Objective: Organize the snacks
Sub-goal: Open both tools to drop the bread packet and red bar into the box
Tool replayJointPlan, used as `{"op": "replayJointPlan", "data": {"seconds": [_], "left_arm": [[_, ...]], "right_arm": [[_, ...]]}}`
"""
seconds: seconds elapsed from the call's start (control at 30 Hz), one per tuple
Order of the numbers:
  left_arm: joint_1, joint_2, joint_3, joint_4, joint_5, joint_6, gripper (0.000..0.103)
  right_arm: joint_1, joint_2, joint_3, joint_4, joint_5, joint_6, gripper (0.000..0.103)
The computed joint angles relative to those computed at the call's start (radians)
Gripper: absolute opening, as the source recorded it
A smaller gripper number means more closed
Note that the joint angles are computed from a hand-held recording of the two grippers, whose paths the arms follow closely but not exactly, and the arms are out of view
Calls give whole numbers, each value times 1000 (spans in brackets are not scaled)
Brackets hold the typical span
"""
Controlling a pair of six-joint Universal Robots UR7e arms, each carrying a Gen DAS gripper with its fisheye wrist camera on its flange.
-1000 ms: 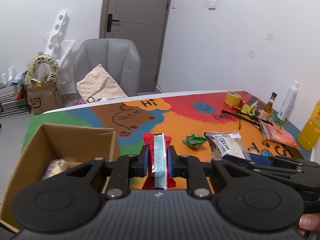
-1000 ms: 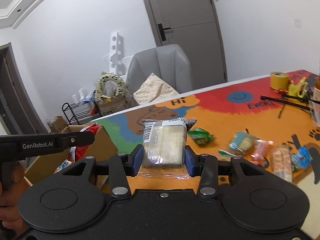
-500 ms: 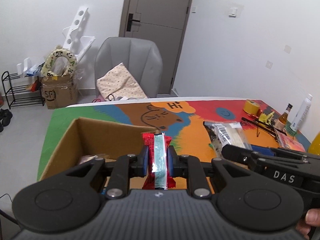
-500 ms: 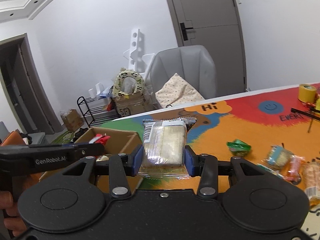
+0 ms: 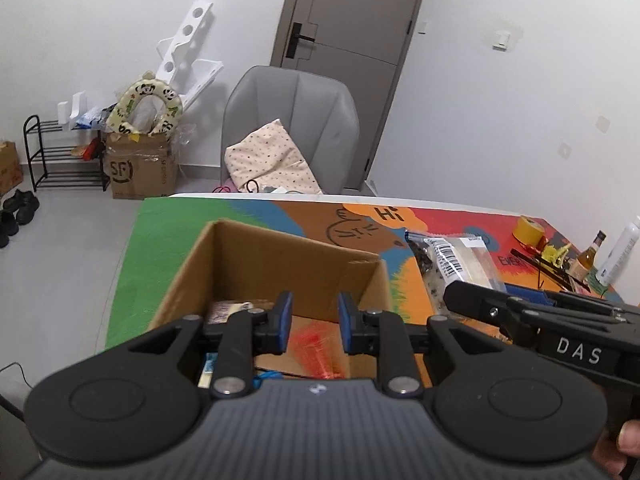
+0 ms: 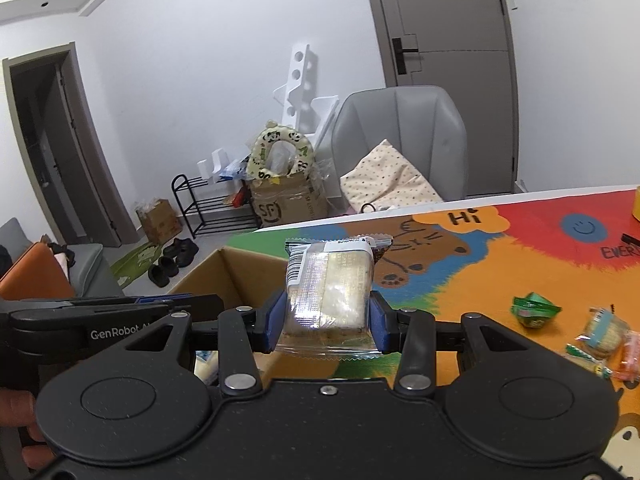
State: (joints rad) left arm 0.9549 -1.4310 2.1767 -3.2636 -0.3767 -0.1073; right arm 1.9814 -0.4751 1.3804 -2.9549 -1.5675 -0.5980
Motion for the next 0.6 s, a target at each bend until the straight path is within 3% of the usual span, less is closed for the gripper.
{"op": "replayJointPlan", "data": {"seconds": [0.33,0.43,0.6], "left_arm": [[-15,-65,36,1,50,-26,34],[-25,-76,43,-14,68,-20,45],[-40,-80,49,-39,84,-11,59]], "right_arm": [[23,26,-33,58,27,20,42],[27,24,-41,105,37,37,48],[29,-4,-5,81,50,28,57]]}}
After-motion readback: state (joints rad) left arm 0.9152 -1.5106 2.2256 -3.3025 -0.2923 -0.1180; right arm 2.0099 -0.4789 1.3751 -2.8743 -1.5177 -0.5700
